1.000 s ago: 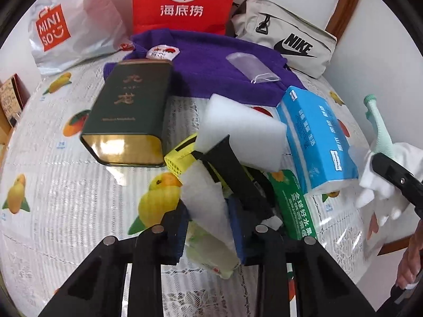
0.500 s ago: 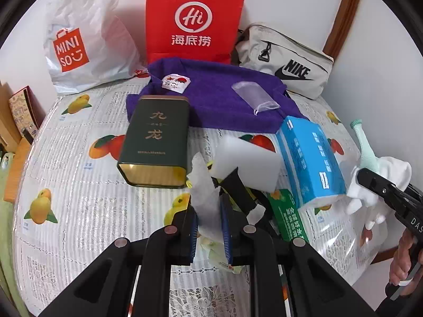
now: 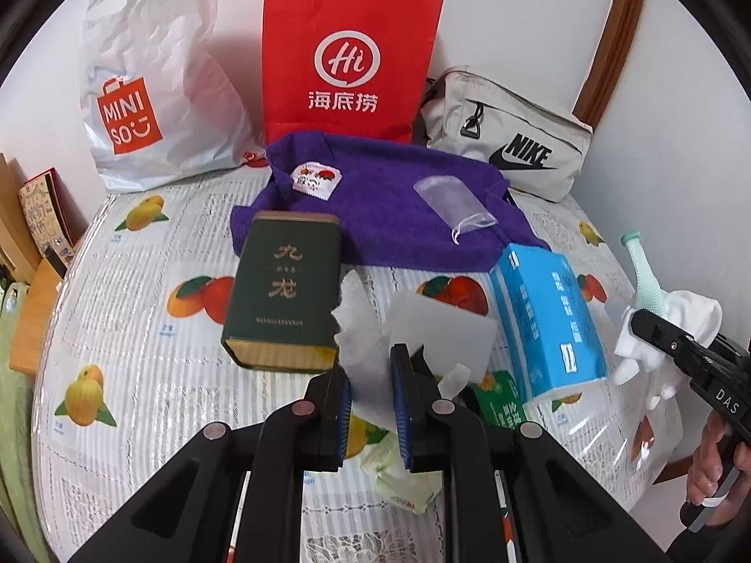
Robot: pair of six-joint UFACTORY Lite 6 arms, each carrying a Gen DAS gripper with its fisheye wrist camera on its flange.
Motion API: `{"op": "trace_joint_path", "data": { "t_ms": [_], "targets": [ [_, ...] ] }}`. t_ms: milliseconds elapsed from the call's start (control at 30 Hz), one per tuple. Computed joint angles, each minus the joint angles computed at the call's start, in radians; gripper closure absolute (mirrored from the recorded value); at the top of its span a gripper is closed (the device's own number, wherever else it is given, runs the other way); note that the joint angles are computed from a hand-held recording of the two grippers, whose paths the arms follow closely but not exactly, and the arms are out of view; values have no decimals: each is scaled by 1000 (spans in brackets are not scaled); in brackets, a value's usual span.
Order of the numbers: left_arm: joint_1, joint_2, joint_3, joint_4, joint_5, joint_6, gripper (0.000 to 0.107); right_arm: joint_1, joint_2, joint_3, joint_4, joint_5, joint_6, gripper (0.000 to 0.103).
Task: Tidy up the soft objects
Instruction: 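Carry the glove toward the purple towel with the right tool while the left tool carries the packet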
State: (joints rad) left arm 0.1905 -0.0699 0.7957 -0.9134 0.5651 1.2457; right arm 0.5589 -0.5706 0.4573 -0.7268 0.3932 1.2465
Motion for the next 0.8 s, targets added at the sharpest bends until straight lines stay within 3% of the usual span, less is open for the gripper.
{"op": "trace_joint_path", "data": {
  "t_ms": [400, 800],
  "targets": [
    [-25, 95, 141, 19, 4, -58, 91, -113, 110, 83, 101, -77, -176, 84],
    [-51, 281, 356, 67, -6, -153, 91, -259, 353, 256, 299, -187, -461, 84]
  ]
}}
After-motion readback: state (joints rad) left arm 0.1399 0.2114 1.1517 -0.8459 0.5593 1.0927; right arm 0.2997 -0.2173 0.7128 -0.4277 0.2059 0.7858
